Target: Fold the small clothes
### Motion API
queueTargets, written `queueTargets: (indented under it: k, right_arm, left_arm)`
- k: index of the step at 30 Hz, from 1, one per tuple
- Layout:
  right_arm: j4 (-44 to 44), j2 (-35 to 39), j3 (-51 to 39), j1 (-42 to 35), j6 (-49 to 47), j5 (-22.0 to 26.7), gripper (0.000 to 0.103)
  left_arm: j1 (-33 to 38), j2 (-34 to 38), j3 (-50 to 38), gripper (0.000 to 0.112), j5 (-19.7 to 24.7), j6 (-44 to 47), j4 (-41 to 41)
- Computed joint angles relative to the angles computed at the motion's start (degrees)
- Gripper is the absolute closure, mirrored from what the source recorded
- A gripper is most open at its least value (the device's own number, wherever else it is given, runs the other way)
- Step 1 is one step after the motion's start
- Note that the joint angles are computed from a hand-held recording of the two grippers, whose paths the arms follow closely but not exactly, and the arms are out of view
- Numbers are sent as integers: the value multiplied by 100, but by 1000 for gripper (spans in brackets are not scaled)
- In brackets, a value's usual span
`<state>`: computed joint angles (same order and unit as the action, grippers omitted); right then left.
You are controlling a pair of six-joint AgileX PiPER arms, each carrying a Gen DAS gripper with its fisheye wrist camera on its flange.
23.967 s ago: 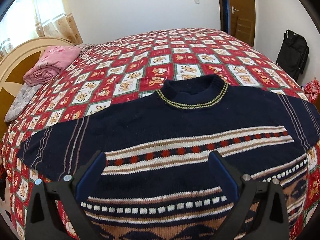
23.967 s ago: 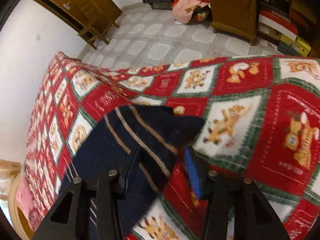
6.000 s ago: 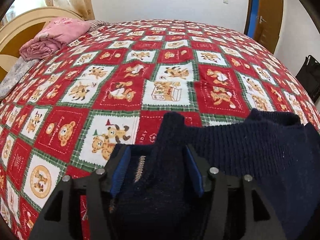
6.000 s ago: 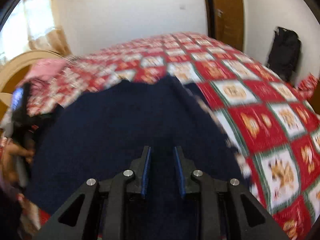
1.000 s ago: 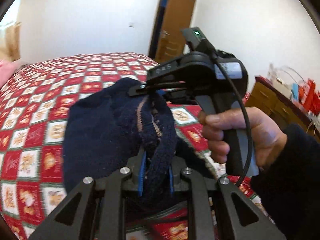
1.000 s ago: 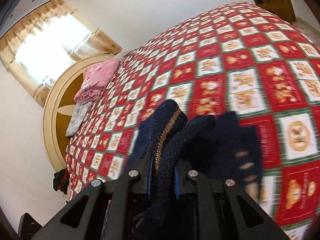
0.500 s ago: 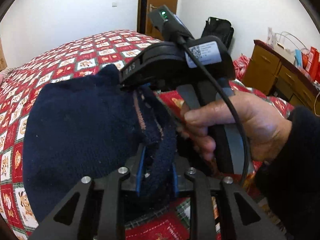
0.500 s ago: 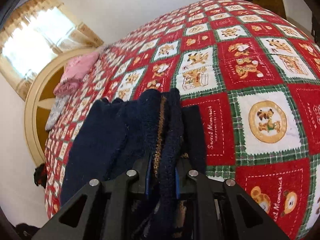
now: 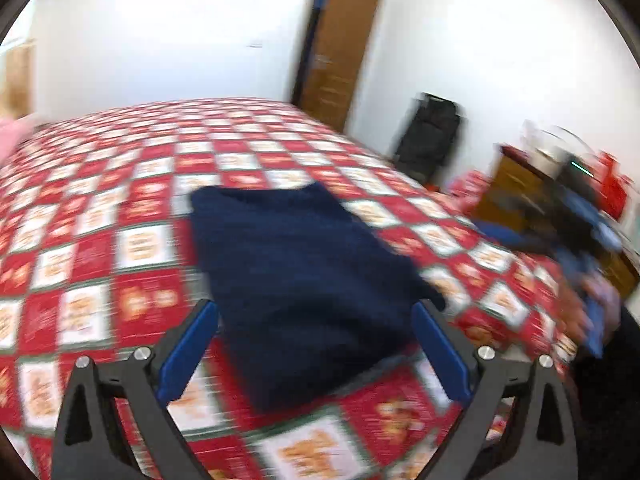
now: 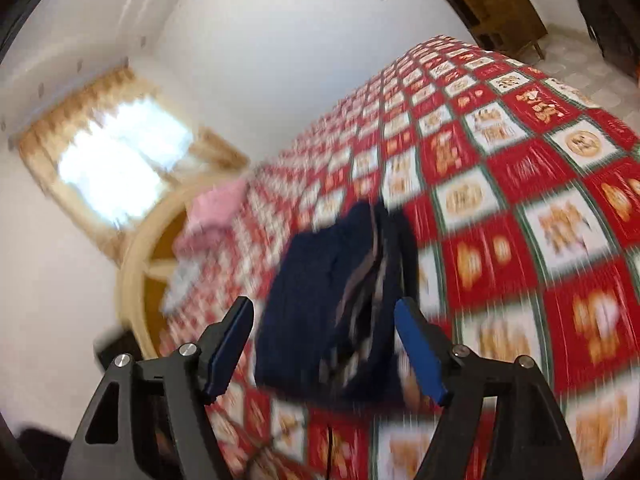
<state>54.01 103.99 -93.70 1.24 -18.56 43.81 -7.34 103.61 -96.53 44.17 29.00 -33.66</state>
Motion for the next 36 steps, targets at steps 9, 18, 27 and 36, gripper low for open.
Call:
queueTargets:
  k: [9, 18, 27, 36]
  right_arm:
    - [-3494, 181, 102, 1845, 1693, -1111, 42]
    - [-6292, 707, -305, 2208, 3964, -107, 93]
    - [-5386, 423, 451, 1717, 3519, -465, 92]
    - [-7003, 207, -515, 1874, 4817, -235, 88]
  left_arm:
    - [172, 518, -489, 13, 242, -2041, 1340]
    - [-2, 492, -518, 13, 61, -2025, 1958]
    - [-634, 1140, -759, 13, -279, -2374, 2908]
    - [-699, 1137, -378, 13, -582, -2451, 2983]
